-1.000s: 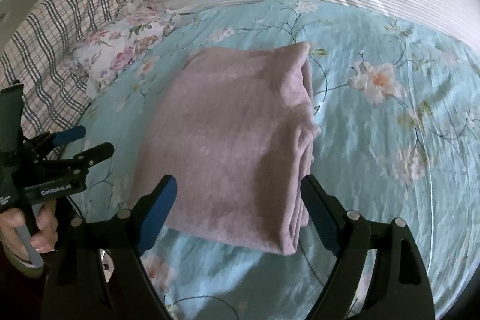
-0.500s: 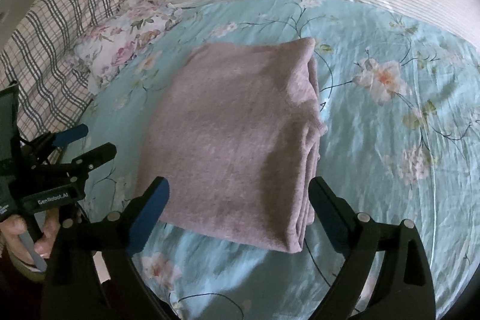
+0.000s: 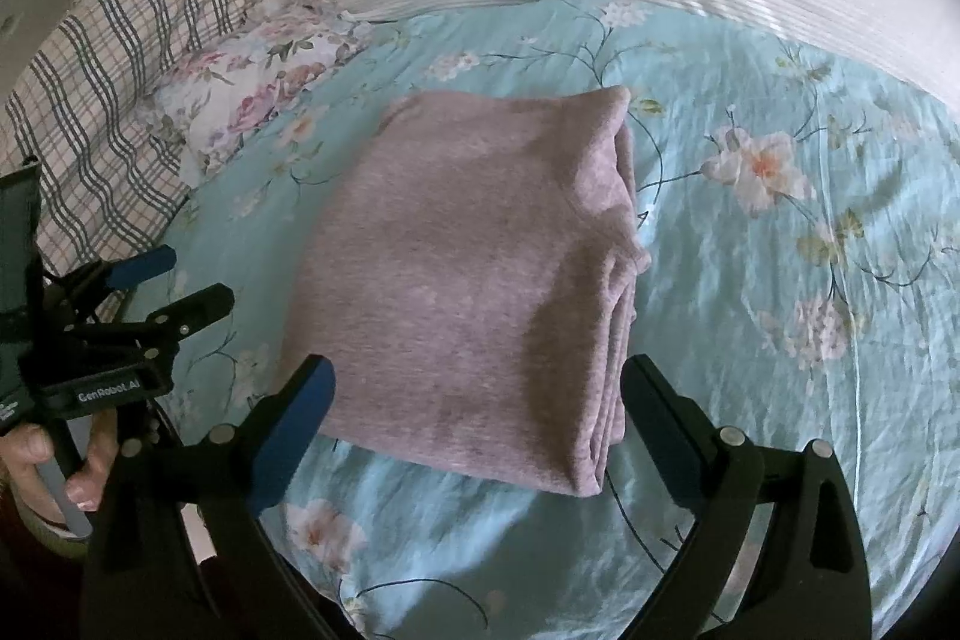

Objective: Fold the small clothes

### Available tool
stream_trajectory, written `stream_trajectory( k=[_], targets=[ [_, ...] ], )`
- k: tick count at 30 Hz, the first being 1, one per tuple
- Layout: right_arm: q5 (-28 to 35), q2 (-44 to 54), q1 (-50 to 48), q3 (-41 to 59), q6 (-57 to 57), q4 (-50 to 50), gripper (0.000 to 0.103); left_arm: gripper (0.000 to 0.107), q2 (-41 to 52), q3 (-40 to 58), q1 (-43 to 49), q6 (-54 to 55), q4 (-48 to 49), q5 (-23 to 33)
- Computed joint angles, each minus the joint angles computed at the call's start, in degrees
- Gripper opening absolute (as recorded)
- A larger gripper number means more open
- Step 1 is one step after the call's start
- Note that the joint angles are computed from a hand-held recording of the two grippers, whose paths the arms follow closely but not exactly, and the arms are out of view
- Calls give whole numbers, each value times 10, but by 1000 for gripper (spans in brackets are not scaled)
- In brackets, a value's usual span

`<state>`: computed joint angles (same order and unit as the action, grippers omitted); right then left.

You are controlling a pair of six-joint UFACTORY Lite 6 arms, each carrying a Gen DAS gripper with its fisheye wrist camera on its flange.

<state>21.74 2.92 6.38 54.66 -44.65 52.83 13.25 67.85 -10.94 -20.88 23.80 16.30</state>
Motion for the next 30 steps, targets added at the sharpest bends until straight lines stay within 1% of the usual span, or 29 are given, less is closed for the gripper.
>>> stream_trajectory(
  k=[5, 9, 10, 18, 23, 30],
  targets=[
    [2, 2, -1, 4, 7, -13, 97, 88, -5, -4, -5, -17, 21, 0],
    [1, 0, 0, 5, 17, -22, 98, 89, -17, -13, -6, -4, 9, -7],
    [1, -1, 1, 4, 15, -20, 99, 89, -19, -14, -6, 13, -7, -7],
    [-4, -10, 9, -3, 16, -22, 100, 89, -30, -23, -10, 16, -6, -11],
    [-3, -10, 7, -1, 17, -24, 100, 89, -31, -24, -14, -14, 26, -9],
    [-3, -9, 5, 4, 18, -26, 101, 89, -35, -28, -14, -17, 30, -15]
  ],
)
